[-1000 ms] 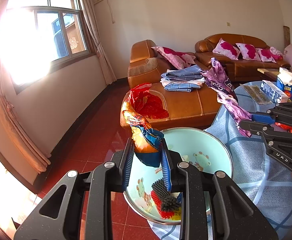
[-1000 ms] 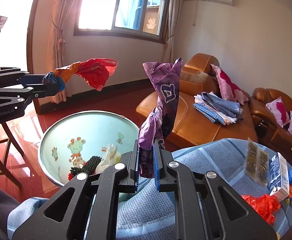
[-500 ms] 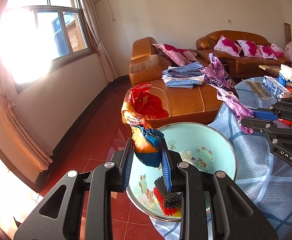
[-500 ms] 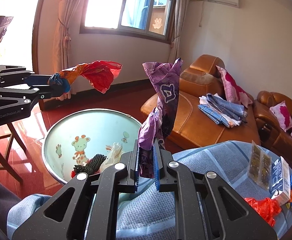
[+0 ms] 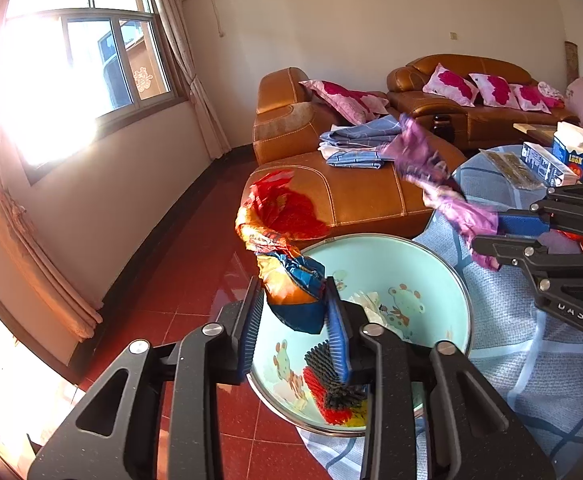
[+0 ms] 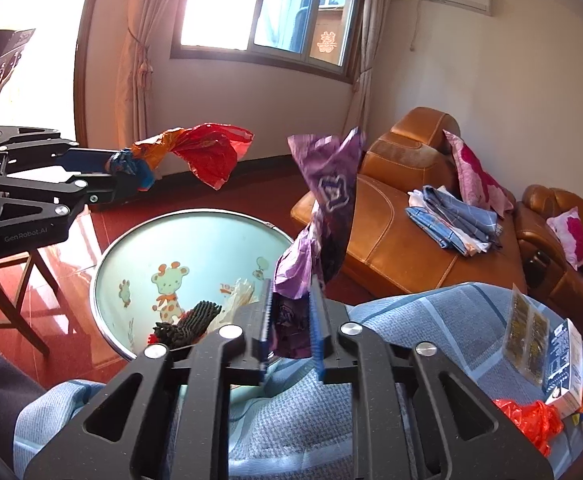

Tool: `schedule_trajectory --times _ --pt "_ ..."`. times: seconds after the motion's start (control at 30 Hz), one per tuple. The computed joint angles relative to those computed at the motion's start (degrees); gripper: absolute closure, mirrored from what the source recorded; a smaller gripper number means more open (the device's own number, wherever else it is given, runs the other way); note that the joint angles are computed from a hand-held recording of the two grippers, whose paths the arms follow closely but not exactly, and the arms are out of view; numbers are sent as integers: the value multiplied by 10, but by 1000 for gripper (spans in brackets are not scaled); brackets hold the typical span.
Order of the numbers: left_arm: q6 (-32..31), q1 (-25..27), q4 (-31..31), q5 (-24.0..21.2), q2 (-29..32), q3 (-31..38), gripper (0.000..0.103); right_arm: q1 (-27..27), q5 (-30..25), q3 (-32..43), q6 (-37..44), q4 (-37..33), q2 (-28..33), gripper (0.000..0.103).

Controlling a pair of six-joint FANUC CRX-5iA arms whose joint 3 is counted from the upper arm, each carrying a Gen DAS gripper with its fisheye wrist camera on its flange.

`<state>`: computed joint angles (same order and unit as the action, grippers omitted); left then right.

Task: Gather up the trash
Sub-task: 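Open both tools to drop the wrappers into the bucket, then move both open tools back over the trash on the table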

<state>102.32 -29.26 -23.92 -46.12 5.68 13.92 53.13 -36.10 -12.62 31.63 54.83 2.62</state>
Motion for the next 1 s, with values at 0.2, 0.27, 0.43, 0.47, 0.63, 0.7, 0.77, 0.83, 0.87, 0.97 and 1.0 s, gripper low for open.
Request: schedule_trajectory --times 0.2,0.27,0.43,0.47,0.63,0.7,0.77,0.83,0.87,0.97,1.0 --pt "-17 2 14 7 -2 -9 59 -1 5 -6 -11 11 -3 64" --pt "-24 4 22 12 -4 -13 59 -2 6 -8 -14 15 -4 64" --pt "-27 6 27 14 -6 -16 58 -4 8 -15 -32 30 -7 61" --pt "-27 6 27 15 -6 -16 58 -5 8 -17 -37 34 -7 60" --pt "-28 5 32 22 -9 -22 54 -5 -13 -24 -84 74 -5 51" --pt "-32 5 38 24 -8 -23 54 -5 -30 -29 -115 100 -6 50" --pt "-37 5 47 26 -7 -22 54 3 -74 -23 -133 103 -2 50" --pt "-53 7 70 37 -9 -30 53 14 -117 -24 -147 102 -6 50" --pt "-59 5 78 44 -8 -31 50 22 -145 -31 -160 103 -15 50" --pt "-90 -7 112 62 1 -34 49 41 -223 -60 -205 95 -55 50" --pt "-102 -9 126 65 5 -34 49 46 -247 -69 -219 91 -67 48"
